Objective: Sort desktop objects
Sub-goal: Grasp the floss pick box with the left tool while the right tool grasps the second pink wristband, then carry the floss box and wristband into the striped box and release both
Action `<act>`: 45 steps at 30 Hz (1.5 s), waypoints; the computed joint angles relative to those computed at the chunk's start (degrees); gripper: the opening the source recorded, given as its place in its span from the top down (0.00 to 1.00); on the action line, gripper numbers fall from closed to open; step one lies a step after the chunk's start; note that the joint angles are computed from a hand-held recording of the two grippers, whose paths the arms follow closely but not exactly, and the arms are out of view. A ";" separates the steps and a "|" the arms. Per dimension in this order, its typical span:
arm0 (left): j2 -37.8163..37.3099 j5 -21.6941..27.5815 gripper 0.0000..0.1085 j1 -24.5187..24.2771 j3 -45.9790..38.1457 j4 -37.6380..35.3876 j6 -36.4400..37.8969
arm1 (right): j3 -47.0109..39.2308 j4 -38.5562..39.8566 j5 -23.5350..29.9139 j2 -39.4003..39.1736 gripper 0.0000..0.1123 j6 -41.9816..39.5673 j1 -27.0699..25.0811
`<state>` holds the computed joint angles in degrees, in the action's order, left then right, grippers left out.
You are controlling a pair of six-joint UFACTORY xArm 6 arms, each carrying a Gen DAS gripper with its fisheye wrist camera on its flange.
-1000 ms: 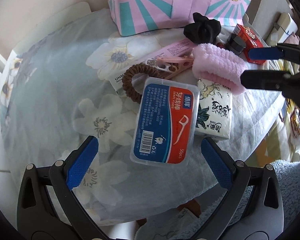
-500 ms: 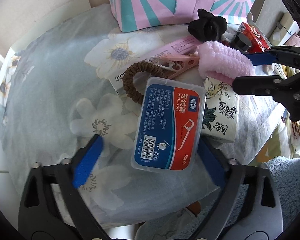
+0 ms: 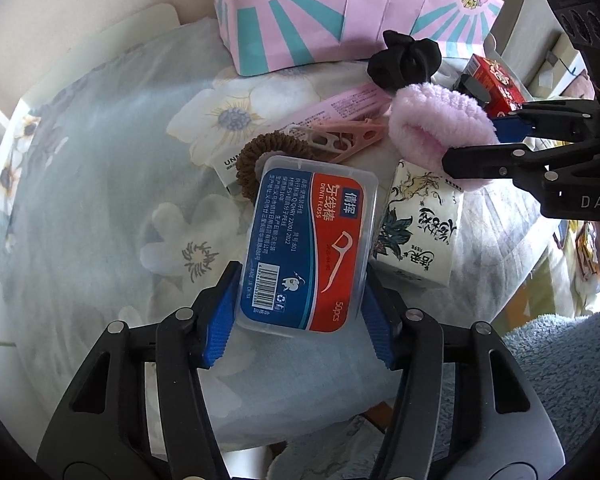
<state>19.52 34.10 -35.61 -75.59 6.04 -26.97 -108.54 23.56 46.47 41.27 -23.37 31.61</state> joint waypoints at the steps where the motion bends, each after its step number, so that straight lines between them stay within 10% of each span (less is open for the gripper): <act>1: -0.50 -0.44 0.50 -0.02 0.69 0.40 -0.39 | 0.31 0.54 -0.20 -0.31 0.69 -0.35 -0.02; 30: -9.60 -2.93 0.51 1.88 3.85 7.28 -7.04 | 15.01 8.46 -11.32 -14.21 0.72 -2.43 0.05; 45: 10.00 6.05 0.51 4.11 -34.96 6.01 5.48 | -8.66 -2.55 -6.45 -5.15 0.72 4.05 -4.50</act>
<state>29.52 40.14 -31.50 -110.54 12.05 -21.49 -117.21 21.01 40.02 36.11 -19.32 27.11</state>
